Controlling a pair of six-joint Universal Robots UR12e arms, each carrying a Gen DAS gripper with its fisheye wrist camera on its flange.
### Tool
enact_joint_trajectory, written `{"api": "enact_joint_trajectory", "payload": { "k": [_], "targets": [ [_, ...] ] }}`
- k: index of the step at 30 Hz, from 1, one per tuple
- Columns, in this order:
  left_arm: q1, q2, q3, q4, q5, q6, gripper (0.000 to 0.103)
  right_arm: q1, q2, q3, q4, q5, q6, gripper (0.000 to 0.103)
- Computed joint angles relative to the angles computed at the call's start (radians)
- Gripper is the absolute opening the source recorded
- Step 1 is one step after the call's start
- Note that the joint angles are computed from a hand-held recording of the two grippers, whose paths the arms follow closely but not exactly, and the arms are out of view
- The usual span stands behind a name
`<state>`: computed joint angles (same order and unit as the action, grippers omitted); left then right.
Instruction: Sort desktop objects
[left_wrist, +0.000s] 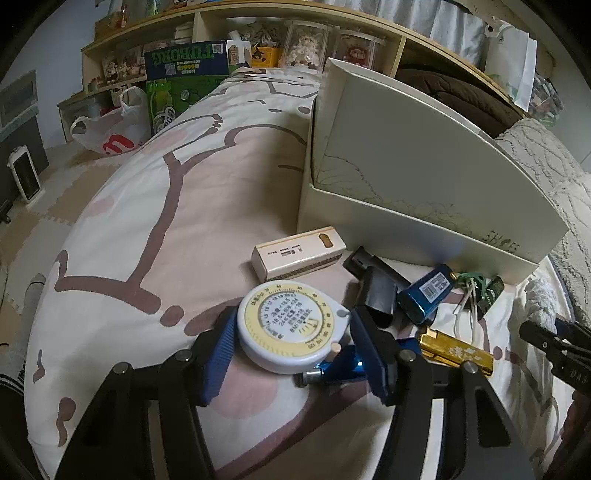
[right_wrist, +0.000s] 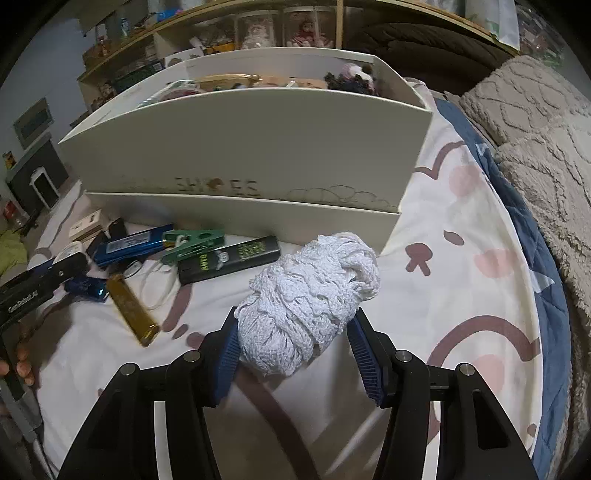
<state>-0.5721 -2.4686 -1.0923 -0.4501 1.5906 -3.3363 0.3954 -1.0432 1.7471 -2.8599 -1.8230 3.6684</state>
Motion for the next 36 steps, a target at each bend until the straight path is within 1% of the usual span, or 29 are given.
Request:
{"api": "enact_joint_trajectory", "payload": {
  "k": [4,12,15,18,23,27,31,32,34,36],
  "targets": [
    [-0.001,0.009,-0.009,-0.004,-0.002,0.007,0.061,0.007,-0.007,0.006,-0.005,0.002,-0.007,0.057],
    [-0.004,0.046,-0.067,0.012,-0.001,0.040,0.061,0.015,-0.017,0.016,-0.026,0.024,-0.014,0.057],
    [-0.002,0.063,-0.090,0.023,-0.019,0.040,0.061,0.020,-0.018,0.015,-0.032,0.042,-0.026,0.057],
    [-0.001,0.082,-0.114,0.017,-0.048,0.036,0.061,0.022,-0.022,0.013,-0.014,0.074,-0.016,0.057],
    [-0.002,0.105,-0.141,-0.011,-0.080,0.029,0.061,0.018,-0.031,0.019,0.013,0.167,0.061,0.057],
    [-0.008,0.113,-0.153,-0.030,-0.079,0.036,0.061,0.023,-0.036,0.021,0.032,0.181,0.084,0.057],
    [-0.014,0.118,-0.161,-0.054,-0.081,0.045,0.061,0.008,-0.037,0.036,0.006,0.271,0.121,0.057],
    [-0.016,0.118,-0.163,-0.058,-0.081,0.048,0.061,0.007,-0.037,0.037,0.002,0.279,0.126,0.058],
    [-0.018,0.119,-0.165,-0.067,-0.078,0.054,0.061,0.007,-0.037,0.040,-0.009,0.279,0.134,0.066],
    [-0.021,0.117,-0.165,-0.073,-0.071,0.057,0.061,0.008,-0.040,0.044,-0.026,0.271,0.142,0.091]
  ]
}}
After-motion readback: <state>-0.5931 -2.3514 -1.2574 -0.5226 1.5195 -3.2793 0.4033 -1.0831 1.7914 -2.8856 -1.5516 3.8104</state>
